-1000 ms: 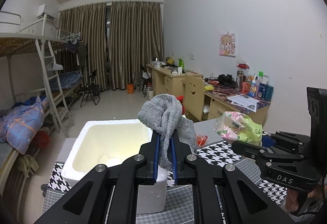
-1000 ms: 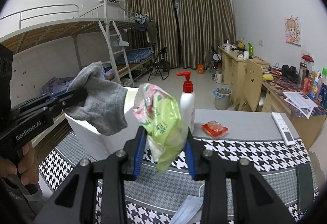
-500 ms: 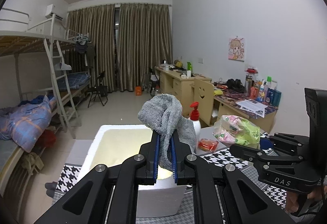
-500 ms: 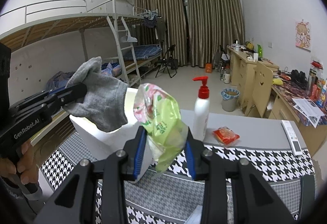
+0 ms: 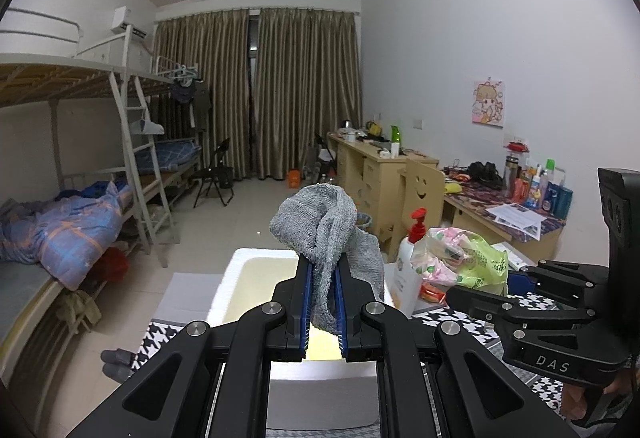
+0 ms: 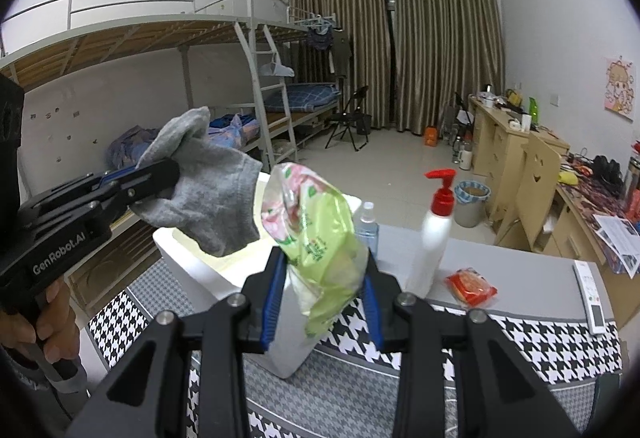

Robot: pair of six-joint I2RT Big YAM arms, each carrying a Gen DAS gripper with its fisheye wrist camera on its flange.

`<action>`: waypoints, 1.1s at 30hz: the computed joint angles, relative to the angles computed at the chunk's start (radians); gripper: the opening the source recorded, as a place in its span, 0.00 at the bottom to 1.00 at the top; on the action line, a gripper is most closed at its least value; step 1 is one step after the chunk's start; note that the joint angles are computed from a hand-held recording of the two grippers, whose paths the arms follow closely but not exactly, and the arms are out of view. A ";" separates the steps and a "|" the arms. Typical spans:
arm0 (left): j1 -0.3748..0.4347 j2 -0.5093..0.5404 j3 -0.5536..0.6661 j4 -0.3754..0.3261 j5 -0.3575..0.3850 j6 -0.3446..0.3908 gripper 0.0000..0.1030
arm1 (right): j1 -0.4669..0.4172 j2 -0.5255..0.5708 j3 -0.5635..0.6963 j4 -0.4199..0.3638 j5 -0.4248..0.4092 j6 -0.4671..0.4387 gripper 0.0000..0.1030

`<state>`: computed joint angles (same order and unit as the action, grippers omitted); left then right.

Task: Organize soft objects
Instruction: 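Lift and carry the sock in the left tool and snack bag in the right tool to the box, then open the left tool to drop the grey sock into the foam box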

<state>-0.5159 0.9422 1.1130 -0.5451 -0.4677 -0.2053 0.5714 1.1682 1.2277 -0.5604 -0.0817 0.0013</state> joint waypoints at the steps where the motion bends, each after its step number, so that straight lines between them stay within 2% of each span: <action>1: 0.002 -0.002 0.000 -0.001 -0.004 0.000 0.11 | 0.004 0.004 0.005 -0.001 0.001 -0.001 0.39; 13: 0.029 -0.004 -0.001 -0.023 -0.035 -0.009 0.11 | 0.018 0.040 0.040 -0.009 -0.027 -0.013 0.39; 30: 0.079 0.037 0.017 -0.046 -0.005 -0.026 0.11 | 0.026 0.072 0.068 -0.021 -0.024 -0.033 0.39; 33: 0.091 0.047 0.021 -0.054 0.011 -0.026 0.20 | 0.026 0.080 0.077 -0.025 -0.026 -0.026 0.39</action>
<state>-0.4254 0.9892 1.1339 -0.5989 -0.4569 -0.2308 0.5973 1.2479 1.3043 -0.5852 -0.1075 -0.0247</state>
